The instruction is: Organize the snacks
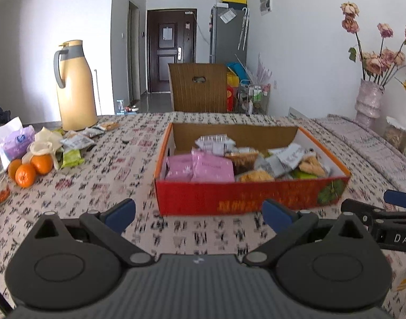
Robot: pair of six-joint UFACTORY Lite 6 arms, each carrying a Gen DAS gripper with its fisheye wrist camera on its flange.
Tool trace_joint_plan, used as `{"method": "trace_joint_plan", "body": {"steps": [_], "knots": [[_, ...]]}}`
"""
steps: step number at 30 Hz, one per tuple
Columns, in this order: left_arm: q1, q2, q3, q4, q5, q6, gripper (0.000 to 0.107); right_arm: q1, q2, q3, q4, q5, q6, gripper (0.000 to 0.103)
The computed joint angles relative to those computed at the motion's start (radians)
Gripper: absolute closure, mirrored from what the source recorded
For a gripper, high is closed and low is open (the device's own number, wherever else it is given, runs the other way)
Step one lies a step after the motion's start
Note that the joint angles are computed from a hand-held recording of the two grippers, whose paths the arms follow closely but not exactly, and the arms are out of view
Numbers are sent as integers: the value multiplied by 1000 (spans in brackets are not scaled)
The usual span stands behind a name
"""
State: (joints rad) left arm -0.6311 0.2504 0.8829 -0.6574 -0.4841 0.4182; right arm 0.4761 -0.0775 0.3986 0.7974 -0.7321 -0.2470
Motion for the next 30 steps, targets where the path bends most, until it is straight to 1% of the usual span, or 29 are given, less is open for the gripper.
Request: {"method": "trace_joint_plan", "body": {"steps": [7,12,20,30], "knots": [[-26,-68,-120,-2,-28,-12,4,76,-63,-86,84,-13,-8,0],[-36,-88,-168,1,-23,-28,4,121,-79,-122,128,-20,-9,0],[-56,-110,-220,-8,-34,-32,4,173,-74,-148,169,-21,2,0],[-71,-116,-235,-23,-40,-22,4,193,-72,-157,183,-21,4,0]]}}
